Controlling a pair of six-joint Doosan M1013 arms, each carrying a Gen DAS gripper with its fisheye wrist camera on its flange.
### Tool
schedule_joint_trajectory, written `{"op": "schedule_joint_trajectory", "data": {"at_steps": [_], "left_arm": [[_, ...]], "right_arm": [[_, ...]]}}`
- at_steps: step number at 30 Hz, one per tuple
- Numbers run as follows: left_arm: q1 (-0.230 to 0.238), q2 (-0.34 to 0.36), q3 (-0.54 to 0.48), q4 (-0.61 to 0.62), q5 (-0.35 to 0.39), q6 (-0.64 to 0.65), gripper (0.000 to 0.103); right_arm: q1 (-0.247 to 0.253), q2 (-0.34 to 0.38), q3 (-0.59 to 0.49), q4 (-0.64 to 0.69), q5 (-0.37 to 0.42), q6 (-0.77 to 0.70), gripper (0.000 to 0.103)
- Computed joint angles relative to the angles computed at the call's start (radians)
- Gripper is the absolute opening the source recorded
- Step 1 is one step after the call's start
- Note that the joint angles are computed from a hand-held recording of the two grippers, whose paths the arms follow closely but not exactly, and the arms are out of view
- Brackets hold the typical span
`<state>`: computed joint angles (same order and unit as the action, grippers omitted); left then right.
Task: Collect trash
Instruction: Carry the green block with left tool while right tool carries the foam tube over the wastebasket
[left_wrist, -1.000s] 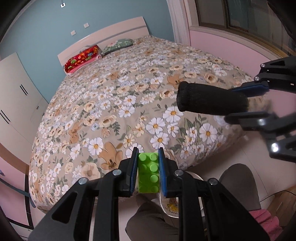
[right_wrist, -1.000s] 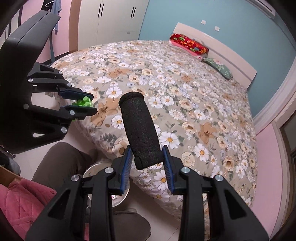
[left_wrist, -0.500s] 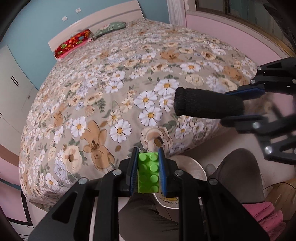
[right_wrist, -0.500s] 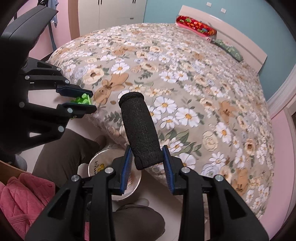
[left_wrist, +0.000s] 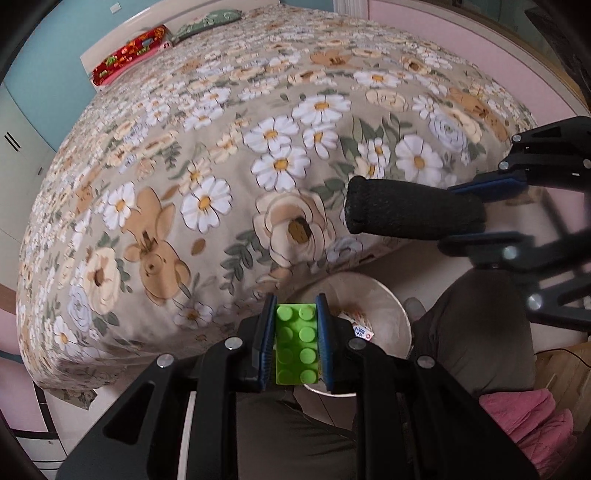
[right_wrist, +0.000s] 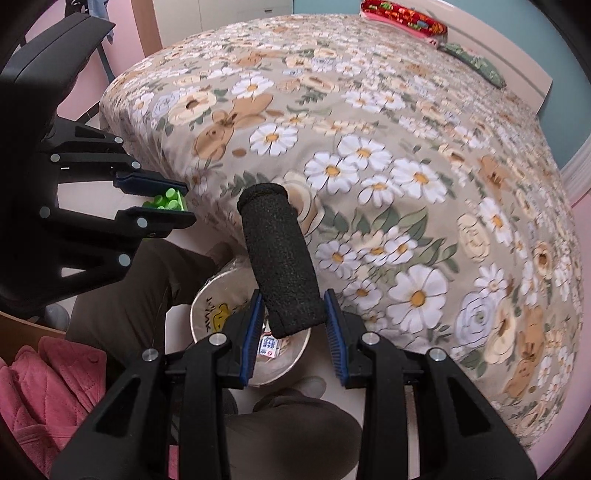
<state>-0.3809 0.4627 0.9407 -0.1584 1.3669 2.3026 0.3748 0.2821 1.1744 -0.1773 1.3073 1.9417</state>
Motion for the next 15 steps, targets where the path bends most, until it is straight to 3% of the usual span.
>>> {"op": "schedule_joint_trajectory", "data": {"at_steps": [15], "left_arm": [[0.003, 0.02, 0.072, 0.03, 0.032, -0.008, 0.023]], "right_arm": [[-0.018, 0.018, 0.087, 0.116, -0.025, 0.0, 0.034]]}}
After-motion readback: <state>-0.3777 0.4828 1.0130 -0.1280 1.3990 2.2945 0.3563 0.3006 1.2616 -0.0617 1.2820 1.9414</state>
